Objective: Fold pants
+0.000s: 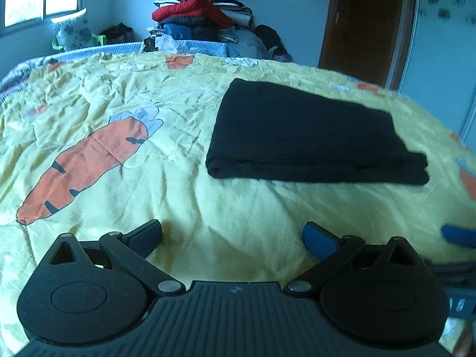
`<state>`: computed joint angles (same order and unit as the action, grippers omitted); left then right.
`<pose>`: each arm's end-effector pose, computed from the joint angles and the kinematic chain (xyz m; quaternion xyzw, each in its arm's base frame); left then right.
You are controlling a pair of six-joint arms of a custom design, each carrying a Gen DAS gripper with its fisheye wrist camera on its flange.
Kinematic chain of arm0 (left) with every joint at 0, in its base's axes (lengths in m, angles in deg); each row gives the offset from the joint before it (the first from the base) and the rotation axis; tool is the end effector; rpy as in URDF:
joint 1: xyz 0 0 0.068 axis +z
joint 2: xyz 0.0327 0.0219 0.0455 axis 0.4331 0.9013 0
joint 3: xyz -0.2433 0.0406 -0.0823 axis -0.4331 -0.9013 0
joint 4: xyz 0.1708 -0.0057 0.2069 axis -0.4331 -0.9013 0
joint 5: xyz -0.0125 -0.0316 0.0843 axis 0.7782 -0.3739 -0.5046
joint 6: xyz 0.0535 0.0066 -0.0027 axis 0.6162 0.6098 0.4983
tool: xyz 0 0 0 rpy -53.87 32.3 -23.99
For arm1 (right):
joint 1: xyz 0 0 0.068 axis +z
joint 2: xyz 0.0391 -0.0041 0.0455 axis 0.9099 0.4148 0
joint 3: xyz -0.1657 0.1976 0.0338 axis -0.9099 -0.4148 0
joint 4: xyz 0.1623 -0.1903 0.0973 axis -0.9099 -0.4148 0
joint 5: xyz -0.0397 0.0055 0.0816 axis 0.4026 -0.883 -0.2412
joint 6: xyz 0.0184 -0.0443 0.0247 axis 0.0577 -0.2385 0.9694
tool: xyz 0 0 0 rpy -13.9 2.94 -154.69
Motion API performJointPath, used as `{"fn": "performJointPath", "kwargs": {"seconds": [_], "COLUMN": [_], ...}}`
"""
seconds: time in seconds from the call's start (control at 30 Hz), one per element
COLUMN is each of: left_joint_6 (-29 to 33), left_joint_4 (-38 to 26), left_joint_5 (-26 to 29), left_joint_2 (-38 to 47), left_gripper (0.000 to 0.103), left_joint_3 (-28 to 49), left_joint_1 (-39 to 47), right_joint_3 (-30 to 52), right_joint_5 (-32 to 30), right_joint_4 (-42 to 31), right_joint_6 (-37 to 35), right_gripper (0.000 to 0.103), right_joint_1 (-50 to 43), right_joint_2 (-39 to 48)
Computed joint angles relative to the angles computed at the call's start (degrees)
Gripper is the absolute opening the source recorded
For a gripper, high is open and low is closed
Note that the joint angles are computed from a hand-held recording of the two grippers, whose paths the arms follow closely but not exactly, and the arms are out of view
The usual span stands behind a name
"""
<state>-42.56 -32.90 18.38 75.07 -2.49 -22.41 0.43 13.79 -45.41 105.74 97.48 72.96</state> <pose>0.1361 -0.1198 0.1334 -0.0423 0.9000 -0.0108 0.4336 0.1961 0.1106 0.0886 -0.0583 0.9038 0.0491 0.4211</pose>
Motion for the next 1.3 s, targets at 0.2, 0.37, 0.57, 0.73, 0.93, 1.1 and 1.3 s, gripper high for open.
{"fn": "performJointPath", "kwargs": {"seconds": [0.2, 0.37, 0.57, 0.73, 0.93, 1.1, 1.3], "left_joint_6": [7.1, 12.6, 18.8, 24.7, 26.3, 27.7, 24.4], "left_joint_4": [-2.2, 1.5, 5.7, 10.1, 6.5, 0.6, -0.5], "left_joint_5": [3.2, 7.7, 8.5, 7.5, 16.2, 17.3, 19.9], "left_joint_2": [-2.8, 8.0, 22.9, 25.5, 30.6, 47.2, 52.4], "left_gripper": [0.102, 0.102, 0.102, 0.102, 0.102, 0.102, 0.095], "left_joint_3": [4.3, 12.7, 20.5, 18.8, 31.2, 48.2, 53.3], "left_joint_1": [9.0, 17.5, 18.6, 18.6, 23.4, 24.5, 26.6], "right_joint_3": [-5.0, 3.8, 19.0, 25.6, 32.2, 48.7, 57.7], "right_joint_5": [-14.9, -12.7, -17.0, -18.0, -26.8, -25.1, -26.8], "right_joint_4": [3.5, 2.3, 2.6, -1.7, -6.5, -16.1, -20.9], "right_joint_6": [-1.7, -11.5, -18.7, -23.2, -22.4, -24.7, -22.4], "right_gripper": [0.103, 0.103, 0.089, 0.06, 0.06, 0.06, 0.06], "right_joint_1": [-12.6, -16.2, -17.3, -18.9, -23.7, -23.1, -24.9], "right_joint_2": [-10.0, -5.8, 11.8, 20.3, 19.6, 32.5, 38.3]}}
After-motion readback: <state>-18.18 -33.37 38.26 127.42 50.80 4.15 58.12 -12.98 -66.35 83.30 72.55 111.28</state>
